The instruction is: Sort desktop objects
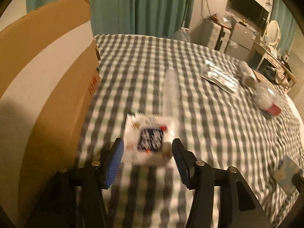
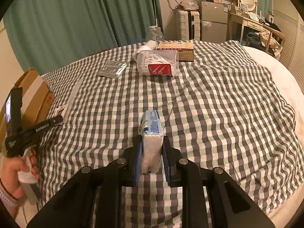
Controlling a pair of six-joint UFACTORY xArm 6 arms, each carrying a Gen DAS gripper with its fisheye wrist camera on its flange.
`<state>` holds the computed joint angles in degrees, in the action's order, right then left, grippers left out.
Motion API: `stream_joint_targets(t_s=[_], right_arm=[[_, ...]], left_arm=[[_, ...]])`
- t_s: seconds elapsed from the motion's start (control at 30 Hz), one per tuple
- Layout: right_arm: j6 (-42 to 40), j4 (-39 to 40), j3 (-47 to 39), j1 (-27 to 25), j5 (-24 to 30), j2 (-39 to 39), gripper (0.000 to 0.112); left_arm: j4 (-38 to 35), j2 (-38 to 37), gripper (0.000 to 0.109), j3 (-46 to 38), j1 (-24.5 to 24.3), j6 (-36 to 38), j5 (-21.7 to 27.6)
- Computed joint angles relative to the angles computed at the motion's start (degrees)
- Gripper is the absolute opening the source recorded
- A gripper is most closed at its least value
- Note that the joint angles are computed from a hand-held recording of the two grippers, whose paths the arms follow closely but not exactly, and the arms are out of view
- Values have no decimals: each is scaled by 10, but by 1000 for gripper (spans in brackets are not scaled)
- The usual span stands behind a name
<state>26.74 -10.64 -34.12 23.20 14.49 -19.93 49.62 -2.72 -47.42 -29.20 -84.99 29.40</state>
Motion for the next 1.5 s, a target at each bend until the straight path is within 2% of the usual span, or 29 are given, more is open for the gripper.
stream_joint_targets(t_s=[0.13, 0.2, 0.23, 0.27, 0.33, 0.43, 0.5, 0.63, 0.77, 1.03, 1.2, 1.5], right_arm=[[-29, 32, -3, -8, -16, 12, 19], [-37, 42, -2, -11, -18, 14, 20], [-39, 45, -3, -12, -18, 14, 20], [-37, 43, -2, -12, -18, 13, 20], [-32, 38, -1, -13, -15, 11, 20], [-9, 9, -1, -11, -9, 6, 20], [6, -9, 0, -9, -4, 2, 20], [35, -42, 3, -2, 9, -11, 20], [57, -60, 4, 8, 24, -30, 20], [106, -102, -5, 38, 45, -87, 20], [139, -122, -9, 67, 83, -121, 20], [164, -160, -52, 120, 133, -167, 20]], left_arm=[[-52, 32, 75, -4, 34, 56, -69], [-62, 35, 74, -10, 30, 74, -57], [-53, 34, 64, -9, 28, 72, -58], [-41, 30, 47, -6, 27, 69, -62], [-44, 22, 44, -1, 22, 81, -64], [-41, 3, 26, 11, 12, 82, -57], [-53, -16, 26, 20, 5, 89, -52], [-30, -59, 24, 33, -10, 62, -35], [-43, -98, 23, 39, -23, 78, -28], [-91, -162, 23, 28, -66, 154, 22], [-133, -197, 23, -2, -96, 204, 94], [-184, -260, 23, -51, -125, 308, 179]])
